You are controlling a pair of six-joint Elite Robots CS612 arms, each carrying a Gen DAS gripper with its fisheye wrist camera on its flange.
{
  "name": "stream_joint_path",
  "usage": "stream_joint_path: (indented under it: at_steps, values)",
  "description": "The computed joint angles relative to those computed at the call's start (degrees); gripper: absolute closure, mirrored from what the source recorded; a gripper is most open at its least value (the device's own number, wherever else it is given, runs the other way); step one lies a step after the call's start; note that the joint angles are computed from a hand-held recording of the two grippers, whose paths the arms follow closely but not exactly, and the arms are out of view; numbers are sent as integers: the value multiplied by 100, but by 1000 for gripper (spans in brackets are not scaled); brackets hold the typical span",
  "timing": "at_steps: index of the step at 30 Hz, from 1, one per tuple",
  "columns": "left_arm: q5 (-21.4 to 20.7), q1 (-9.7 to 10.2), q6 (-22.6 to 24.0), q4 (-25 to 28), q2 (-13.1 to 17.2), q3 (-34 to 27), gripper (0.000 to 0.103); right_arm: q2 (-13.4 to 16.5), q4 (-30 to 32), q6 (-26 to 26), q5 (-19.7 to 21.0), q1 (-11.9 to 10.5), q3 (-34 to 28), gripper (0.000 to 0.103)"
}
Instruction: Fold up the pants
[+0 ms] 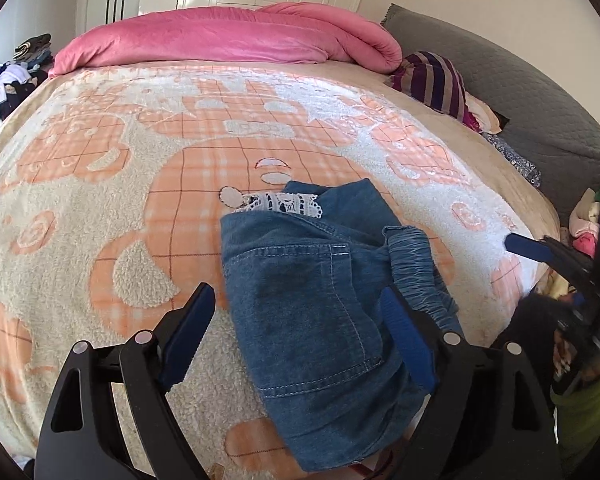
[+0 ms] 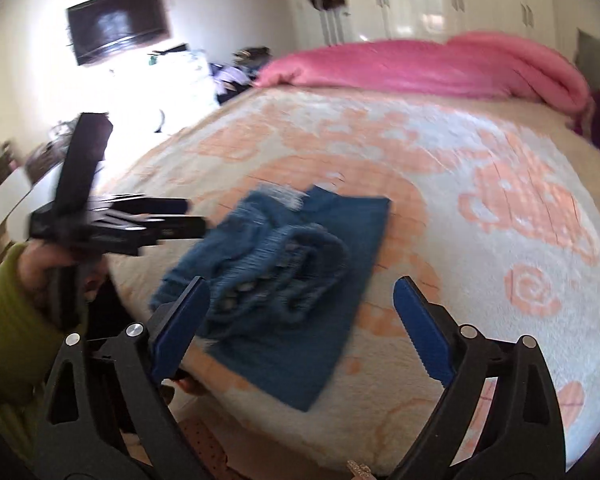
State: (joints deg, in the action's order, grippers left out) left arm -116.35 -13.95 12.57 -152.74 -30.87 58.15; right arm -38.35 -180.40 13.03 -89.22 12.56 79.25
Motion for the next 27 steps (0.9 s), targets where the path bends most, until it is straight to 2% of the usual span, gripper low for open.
stream_joint_path:
  at_steps: [4, 11, 12, 15, 18, 21, 27]
  values:
    - [18, 0, -16, 89, 38, -33, 19, 120, 335, 516, 239, -94, -126, 16]
    - [-129, 22, -295, 568, 252, -299, 19, 321, 832, 657, 595, -161, -456, 16]
    - [-142, 23, -347, 616, 283, -335, 19, 351, 896, 686, 681, -178, -509, 16]
    - [-144, 23, -500, 657, 355, -400, 10, 438, 1006, 845, 1031, -239, -615, 16]
    - [-175, 22, -548, 657, 400, -438, 10, 533, 1084, 1000, 1442, -309, -712, 18]
    - [-188, 4, -511, 601, 411, -433, 10, 595, 1185, 946, 1592, -335, -811, 21]
    - [-133, -47, -454, 580, 461, -496, 11, 730, 1345, 556, 1607, -295, -1071, 25]
